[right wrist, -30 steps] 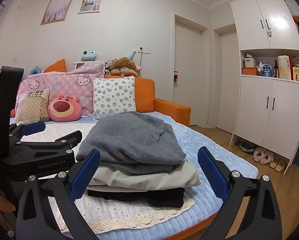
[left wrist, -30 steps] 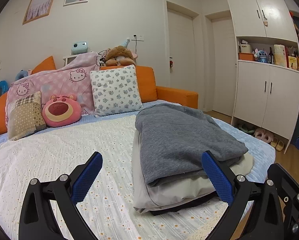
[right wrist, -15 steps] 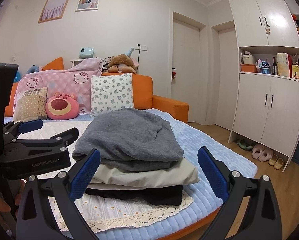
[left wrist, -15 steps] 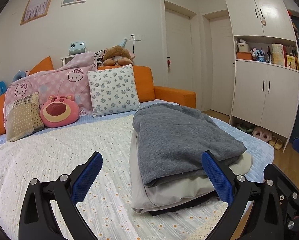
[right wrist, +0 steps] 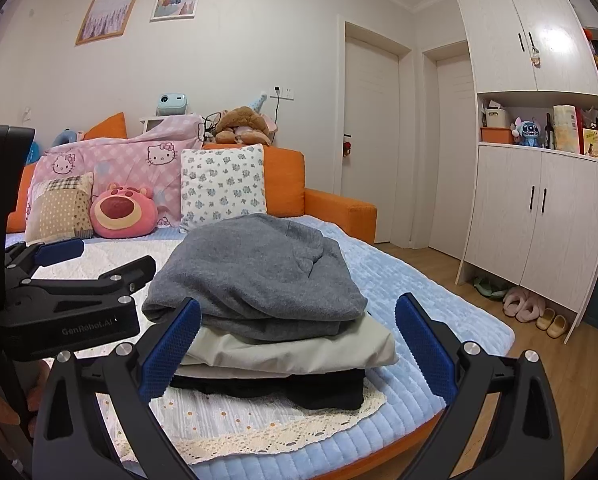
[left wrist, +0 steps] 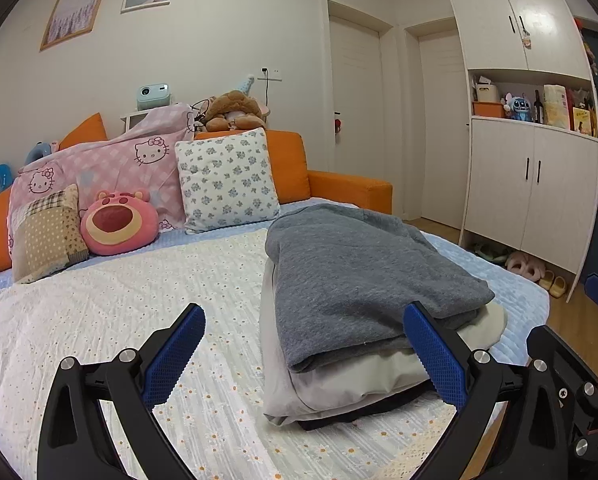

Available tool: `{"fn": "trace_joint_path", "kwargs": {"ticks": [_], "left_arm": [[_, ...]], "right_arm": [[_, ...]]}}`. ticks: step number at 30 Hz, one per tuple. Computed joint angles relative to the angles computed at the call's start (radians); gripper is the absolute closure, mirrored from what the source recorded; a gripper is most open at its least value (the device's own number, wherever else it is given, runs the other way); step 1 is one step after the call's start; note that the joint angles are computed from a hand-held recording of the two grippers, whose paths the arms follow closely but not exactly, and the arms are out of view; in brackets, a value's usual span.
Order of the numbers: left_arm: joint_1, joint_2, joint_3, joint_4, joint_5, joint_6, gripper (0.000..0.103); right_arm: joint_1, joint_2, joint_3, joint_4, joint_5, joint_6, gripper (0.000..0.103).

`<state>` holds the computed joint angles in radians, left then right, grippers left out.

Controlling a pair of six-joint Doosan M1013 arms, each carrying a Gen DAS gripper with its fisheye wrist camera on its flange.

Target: Fold large clothes

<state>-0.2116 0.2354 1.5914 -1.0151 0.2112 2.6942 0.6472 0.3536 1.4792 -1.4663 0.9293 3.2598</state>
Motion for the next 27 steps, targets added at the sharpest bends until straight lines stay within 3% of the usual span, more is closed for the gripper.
{"fn": "trace_joint_path", "kwargs": {"ticks": [11,16,27], "left_arm": [[0.008,-0.001,0.004,0.034,0.019,-0.018,0.002],[0.014,-0.006,0.017,-0.061,0.018,0.080,0.002],[0.024,-0.013,0.024,-0.071,0.040,0.107,0.002]], "right_arm": [[0.006,-0.002,0.004,0.053,0.009,-0.041,0.006],[0.013,-0.011,0.016,0.051,0.022,-0.025,0.006],[0.018,-0.019,0.027,0.040,0.026,0.001,0.006]]}}
